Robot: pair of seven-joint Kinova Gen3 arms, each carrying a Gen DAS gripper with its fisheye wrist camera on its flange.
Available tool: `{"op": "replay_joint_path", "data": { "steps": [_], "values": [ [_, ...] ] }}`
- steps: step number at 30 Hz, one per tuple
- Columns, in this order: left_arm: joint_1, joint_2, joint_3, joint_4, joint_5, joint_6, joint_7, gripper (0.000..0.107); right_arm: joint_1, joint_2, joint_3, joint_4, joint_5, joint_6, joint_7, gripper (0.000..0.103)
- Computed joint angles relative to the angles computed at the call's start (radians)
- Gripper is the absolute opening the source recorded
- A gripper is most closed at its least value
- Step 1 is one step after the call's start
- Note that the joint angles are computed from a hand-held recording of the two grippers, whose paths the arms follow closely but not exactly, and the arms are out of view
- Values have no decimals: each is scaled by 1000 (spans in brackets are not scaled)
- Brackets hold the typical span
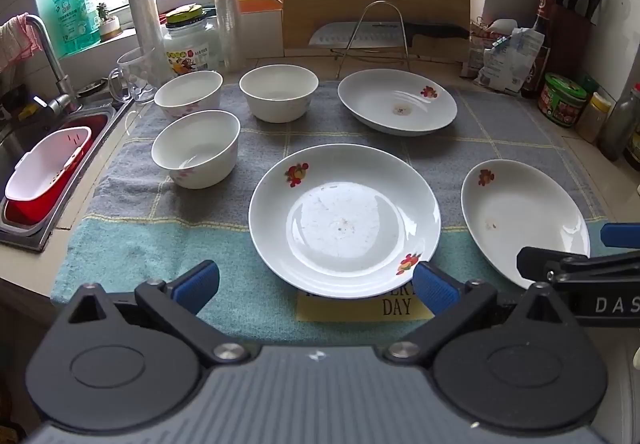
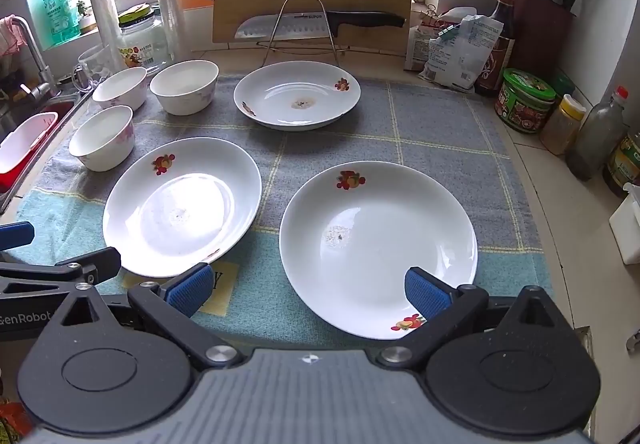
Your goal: Organize plates and bowls
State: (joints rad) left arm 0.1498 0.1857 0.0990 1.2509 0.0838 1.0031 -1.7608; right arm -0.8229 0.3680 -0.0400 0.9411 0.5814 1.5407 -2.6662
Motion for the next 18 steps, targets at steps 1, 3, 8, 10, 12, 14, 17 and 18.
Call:
{"op": "replay_joint_path", "data": {
  "steps": [1,3,8,10,12,14,17,18],
  "values": [
    [-1,0,0,0,1,0,-1,102,0,2,0,-5,1,3,3,103],
    [-1,0,0,-3,3,4,0,102,-4,-6,1,12,6,-7,-2,103],
    [-2,-5,-1,0,3,4,2,102,-2,-9,-4,16,10,-10,-5,103],
    [-3,-5,-1,1,6,3,0,102,-2,-9,-5,16,12,-10,-4,103],
    [-4,-5,-1,1,6,3,-1,102,-3,-10,-5,16,13,-10,-4,103],
    [-3,-8,-1,4,3,1,1,102,-3,-10,-6,16,13,-10,-4,103],
    [-1,-10,-1,4,0,1,5,102,-3,-11,-6,18,15,-12,-6,103],
    [-1,-11,-1,4,0,1,4,102,-4,-12,-6,18,16,-11,-6,103]
  ]
}}
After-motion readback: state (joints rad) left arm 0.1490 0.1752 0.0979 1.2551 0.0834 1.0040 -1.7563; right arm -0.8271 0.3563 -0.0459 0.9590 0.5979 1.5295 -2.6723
